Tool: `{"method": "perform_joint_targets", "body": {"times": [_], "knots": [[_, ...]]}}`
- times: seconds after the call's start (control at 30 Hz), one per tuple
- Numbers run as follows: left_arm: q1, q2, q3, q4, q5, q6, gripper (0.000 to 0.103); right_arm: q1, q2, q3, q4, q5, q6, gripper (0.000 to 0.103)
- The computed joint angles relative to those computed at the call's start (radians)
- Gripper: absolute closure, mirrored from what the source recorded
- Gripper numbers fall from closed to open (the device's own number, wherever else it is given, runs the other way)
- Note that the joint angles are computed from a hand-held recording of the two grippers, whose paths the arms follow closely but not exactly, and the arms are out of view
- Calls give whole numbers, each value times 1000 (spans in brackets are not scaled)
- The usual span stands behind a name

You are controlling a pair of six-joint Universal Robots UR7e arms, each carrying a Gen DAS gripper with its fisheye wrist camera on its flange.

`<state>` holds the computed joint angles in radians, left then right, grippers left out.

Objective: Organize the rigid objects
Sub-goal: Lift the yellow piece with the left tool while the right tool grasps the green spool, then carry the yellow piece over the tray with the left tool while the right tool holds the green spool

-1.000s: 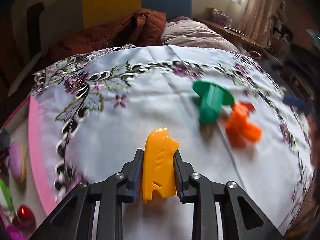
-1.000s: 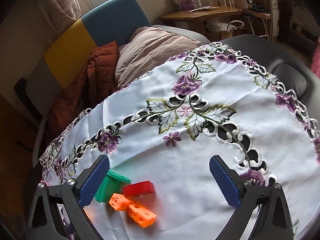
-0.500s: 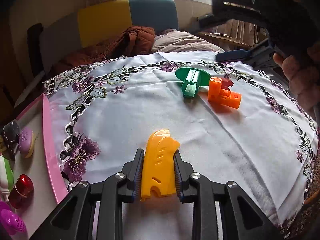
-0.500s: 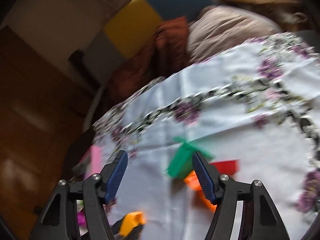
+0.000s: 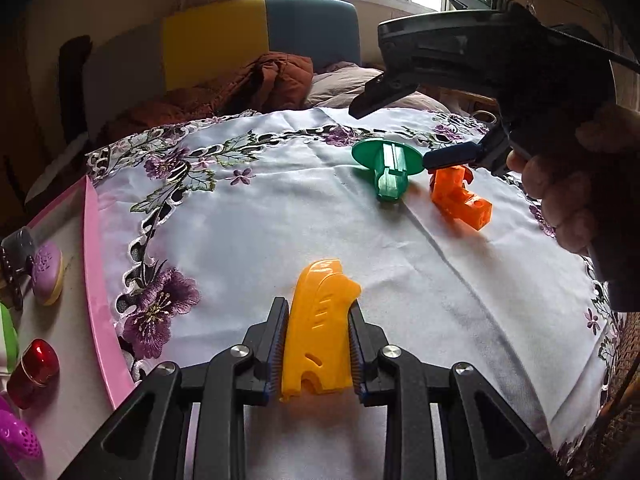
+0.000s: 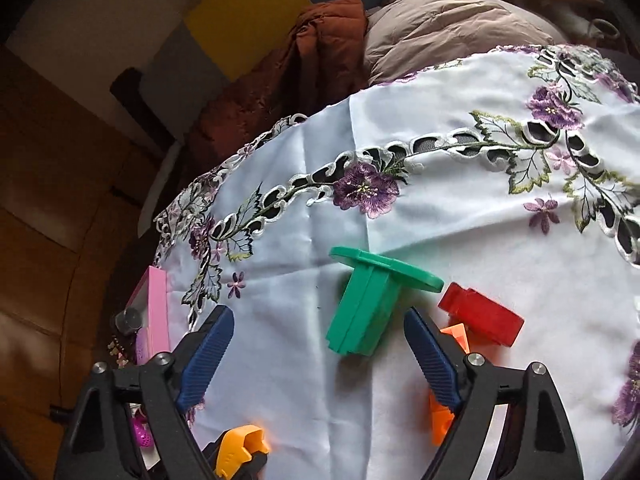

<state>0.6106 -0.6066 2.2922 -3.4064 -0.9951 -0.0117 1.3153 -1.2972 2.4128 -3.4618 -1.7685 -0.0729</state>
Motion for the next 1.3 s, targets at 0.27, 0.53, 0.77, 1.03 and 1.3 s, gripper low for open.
{"method": "perform_joint_targets", "body": {"times": [0.27,0.53,0.77,1.03,1.3], "knots": [[6,-1,-2,0,-9,-4,76,114,154,-84,-44,-307,-147,57],[2,3,-2,-3,3,1,76,135,178,-90,8,-302,-235,73],[-7,8,-1,-3,18,0,76,93,154,-91,63,-232,-191,73],[-5,3,-3,10,16,-4,76,109,166,-88,50,-265,-226,73],[-28,-49,28,46,-3,-48,76,125,203,-93,-4,-310,-292,73]]}}
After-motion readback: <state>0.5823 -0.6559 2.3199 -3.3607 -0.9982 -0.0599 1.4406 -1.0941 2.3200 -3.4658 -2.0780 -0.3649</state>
